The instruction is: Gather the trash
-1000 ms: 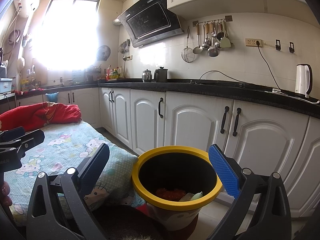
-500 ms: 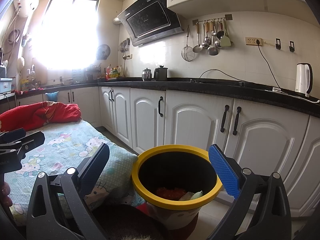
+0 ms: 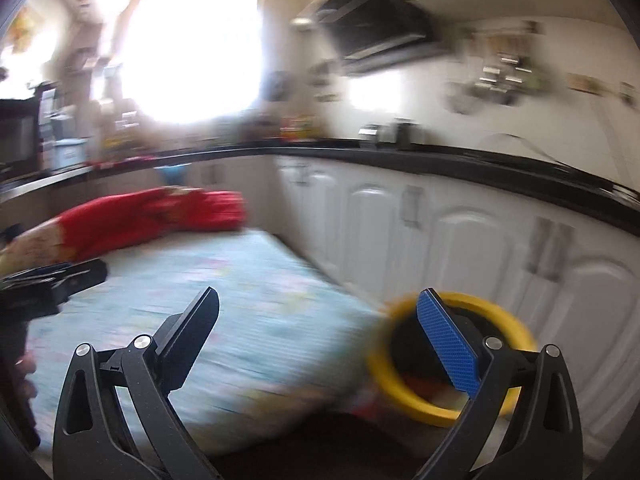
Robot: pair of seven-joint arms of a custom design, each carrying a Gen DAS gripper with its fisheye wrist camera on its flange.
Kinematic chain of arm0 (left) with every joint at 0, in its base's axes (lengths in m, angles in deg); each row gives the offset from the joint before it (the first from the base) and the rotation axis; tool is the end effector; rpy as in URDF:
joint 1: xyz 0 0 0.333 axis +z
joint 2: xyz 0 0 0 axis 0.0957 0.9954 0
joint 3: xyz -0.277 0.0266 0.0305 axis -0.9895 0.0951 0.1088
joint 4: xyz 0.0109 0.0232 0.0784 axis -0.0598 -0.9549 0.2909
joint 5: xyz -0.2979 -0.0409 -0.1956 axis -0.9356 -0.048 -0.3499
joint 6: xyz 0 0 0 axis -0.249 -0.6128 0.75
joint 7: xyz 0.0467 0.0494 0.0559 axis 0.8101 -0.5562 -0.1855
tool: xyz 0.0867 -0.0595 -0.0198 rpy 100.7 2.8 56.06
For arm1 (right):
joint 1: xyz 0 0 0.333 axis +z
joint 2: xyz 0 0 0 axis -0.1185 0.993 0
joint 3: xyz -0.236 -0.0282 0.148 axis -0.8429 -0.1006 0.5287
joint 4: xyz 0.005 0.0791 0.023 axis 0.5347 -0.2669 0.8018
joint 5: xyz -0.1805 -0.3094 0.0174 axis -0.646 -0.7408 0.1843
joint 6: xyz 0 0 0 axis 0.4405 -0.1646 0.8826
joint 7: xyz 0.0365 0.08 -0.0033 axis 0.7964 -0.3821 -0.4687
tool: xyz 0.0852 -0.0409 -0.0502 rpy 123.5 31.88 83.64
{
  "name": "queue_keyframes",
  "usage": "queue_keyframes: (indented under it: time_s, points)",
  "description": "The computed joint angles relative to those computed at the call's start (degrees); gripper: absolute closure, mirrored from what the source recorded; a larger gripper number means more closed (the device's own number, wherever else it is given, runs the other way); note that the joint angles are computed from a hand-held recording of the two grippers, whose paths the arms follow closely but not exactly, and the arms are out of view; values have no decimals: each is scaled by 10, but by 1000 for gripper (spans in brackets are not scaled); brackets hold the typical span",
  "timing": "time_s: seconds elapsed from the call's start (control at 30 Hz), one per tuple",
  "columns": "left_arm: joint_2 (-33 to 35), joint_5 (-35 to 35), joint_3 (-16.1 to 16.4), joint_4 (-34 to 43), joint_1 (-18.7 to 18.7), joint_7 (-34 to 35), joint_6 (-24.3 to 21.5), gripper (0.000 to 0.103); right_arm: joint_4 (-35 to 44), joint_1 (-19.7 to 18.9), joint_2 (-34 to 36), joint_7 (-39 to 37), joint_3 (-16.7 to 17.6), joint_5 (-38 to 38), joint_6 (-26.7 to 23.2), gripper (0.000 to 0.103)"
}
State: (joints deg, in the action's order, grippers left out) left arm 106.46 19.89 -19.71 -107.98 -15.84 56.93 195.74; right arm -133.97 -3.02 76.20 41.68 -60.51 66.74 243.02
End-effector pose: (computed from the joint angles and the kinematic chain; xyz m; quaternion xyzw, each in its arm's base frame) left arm 0.6172 -0.2834 0.5426 -0.6947 0.5141 -0.3716 0.3391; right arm 0.6413 0.0729 0.5241 -0.6822 0.4434 -0.3216 0.4843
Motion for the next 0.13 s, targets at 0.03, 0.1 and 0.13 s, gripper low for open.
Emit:
queue_keyframes:
  time_s: [0.03,0.1,0.13]
  points:
    - [-39,12,14,-47,2,-26,-28,11,4,21,4,60,-9,-65,-34,6]
    - [-97,26,21,-113,17,-62,-97,11,47,64,31,199,-21,-202,-135,6]
    - [-137,16,26,-158,33,-81,-137,11,86,88,56,260,-23,-267,-188,6]
